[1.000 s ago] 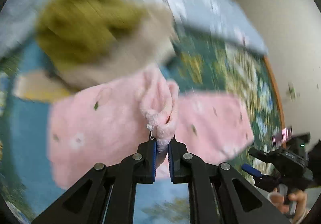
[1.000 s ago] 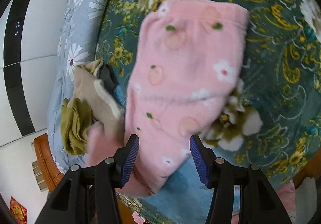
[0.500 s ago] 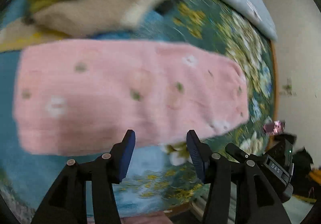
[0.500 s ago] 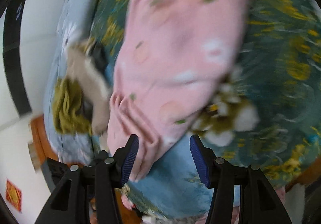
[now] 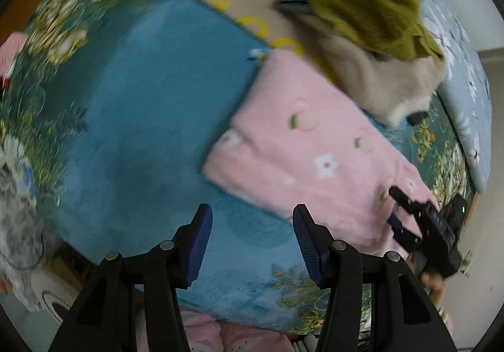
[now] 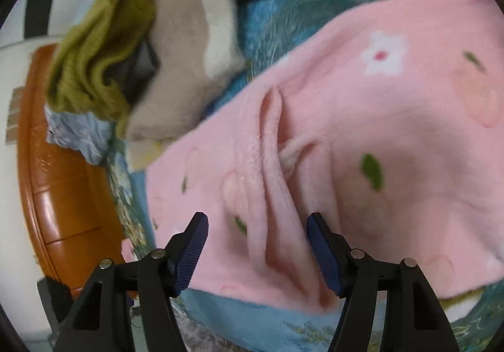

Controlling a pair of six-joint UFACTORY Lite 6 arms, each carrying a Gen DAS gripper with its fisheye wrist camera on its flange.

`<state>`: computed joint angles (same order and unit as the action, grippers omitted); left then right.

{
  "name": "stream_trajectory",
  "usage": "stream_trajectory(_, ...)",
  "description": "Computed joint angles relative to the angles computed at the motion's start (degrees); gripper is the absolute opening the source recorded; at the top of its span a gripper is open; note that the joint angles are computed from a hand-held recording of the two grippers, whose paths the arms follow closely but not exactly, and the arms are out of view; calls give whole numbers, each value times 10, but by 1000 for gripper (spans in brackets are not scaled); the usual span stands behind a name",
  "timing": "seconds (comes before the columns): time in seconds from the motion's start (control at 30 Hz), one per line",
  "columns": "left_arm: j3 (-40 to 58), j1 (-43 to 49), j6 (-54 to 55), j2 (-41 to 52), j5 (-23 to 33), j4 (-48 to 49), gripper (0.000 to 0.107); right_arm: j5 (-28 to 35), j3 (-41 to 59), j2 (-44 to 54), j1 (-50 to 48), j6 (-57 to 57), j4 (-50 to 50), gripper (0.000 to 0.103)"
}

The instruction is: Fold clothes

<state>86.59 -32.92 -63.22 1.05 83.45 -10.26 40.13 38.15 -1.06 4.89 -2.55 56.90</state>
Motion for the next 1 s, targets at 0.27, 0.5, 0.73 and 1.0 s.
stream_trajectory(0.27, -77, 36, -29, -72, 2, 19, 54, 19, 170, 109, 84, 104, -24, 11)
stream_trajectory(0.5, -69, 89, -28, -60, 0, 46, 54, 74, 192, 13, 47, -59, 184, 11)
stream_trajectory(0.73, -74, 79, 11, -17, -21, 10, 54, 43, 8, 55, -69, -36, 33, 11)
stream_trajectory(1.0, -36, 61, 55, 66, -39, 12, 54, 33, 14, 29, -46, -40, -28, 18)
